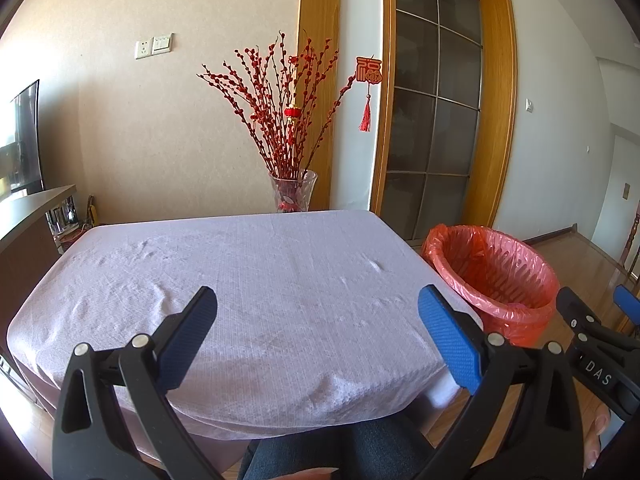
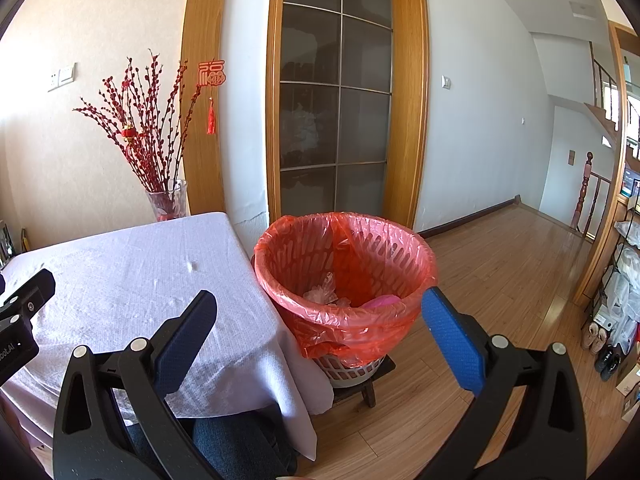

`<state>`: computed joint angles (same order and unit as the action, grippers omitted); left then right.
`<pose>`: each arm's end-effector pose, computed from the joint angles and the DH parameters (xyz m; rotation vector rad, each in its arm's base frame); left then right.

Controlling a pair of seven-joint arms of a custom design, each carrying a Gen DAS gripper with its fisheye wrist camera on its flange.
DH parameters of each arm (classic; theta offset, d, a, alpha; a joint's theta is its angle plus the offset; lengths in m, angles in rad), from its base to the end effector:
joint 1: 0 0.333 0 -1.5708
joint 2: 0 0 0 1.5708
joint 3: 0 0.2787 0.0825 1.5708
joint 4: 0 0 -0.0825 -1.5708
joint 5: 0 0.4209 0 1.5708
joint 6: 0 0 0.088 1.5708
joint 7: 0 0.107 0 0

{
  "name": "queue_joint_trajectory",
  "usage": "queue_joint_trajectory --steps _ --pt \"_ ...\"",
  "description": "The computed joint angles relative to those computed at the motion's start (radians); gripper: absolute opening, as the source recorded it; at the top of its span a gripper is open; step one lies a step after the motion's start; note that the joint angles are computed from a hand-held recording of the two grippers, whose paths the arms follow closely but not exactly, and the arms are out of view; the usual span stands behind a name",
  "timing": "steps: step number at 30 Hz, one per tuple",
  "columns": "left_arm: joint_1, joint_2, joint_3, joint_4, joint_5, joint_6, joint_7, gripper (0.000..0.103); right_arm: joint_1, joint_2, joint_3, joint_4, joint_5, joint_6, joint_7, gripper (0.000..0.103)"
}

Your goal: Collect trash

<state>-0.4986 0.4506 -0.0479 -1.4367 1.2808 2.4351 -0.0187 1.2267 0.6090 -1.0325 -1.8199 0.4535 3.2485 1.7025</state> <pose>0.6474 -0.3839 0.4518 -1.6764 1.3102 -0.8744 0.6672 0.2011 0.4306 -1.4921 1.5118 -1.0042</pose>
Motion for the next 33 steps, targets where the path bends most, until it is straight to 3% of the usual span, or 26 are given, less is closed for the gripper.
queue_joint_trajectory --steps 33 --pt "0.005 0.001 -0.002 -0.005 -0.023 0.003 0.01 0.099 -0.003 -0.003 0.002 0.001 -0.004 -0.002 0.002 0.101"
